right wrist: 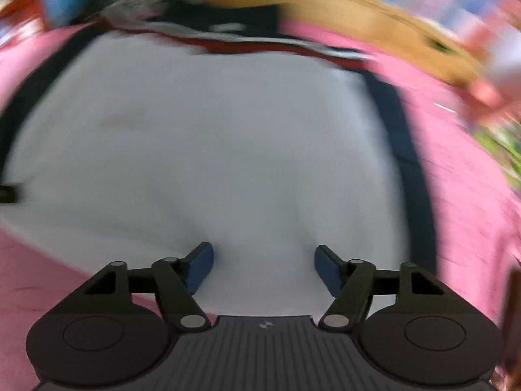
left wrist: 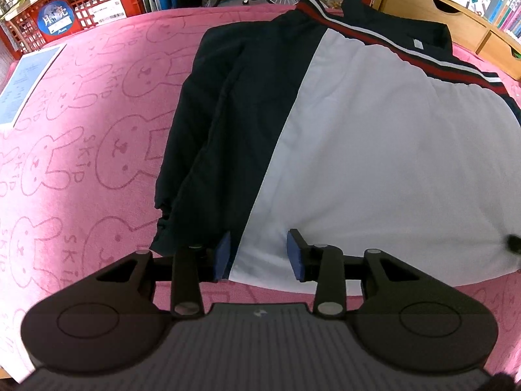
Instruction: Fold clothes
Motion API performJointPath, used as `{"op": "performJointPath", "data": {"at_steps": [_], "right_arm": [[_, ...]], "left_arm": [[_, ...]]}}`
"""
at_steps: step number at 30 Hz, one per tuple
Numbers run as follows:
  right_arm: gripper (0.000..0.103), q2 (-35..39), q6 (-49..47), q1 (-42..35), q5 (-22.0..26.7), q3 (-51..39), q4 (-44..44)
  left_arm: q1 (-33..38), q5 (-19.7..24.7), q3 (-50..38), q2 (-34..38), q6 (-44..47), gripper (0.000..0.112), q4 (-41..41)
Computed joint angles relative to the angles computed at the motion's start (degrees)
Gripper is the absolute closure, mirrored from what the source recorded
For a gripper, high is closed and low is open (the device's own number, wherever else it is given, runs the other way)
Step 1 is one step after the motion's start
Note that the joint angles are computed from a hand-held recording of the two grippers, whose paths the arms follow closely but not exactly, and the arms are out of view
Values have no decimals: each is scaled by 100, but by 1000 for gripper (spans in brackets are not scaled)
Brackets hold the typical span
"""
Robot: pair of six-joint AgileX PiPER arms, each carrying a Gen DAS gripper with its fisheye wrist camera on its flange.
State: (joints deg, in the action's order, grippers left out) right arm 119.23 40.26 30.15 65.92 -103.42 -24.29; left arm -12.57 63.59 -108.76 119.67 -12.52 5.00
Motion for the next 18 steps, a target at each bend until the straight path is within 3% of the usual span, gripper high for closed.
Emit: {"op": "performJointPath", "data": {"at_steps": [4,6,7,11,16,18], "right_arm": [[26,-906,858,-887,-341,1446,-35],[32,-1169,1113,-1168,-183,1736,-15],[40,-1337,1235,-1200,-148,1896,-102],[43,-2153,1458,-924,-655,2665,-294],[43,-2182,1195,-204,-1588,2752,-414],[43,-1836,940,13,-1835,2431,-343]], "left_arm": [[79,165,-91,23,-55,69,75],[125,275,-158,40,-103,71,127],[133,375,-152,8,-253,73,286],[-2,216,452,-512,-641,74,989],[-522,-916,1169,-957,-461,74,1062],[-655,-1049,1010,-716,-369,72,975]]}}
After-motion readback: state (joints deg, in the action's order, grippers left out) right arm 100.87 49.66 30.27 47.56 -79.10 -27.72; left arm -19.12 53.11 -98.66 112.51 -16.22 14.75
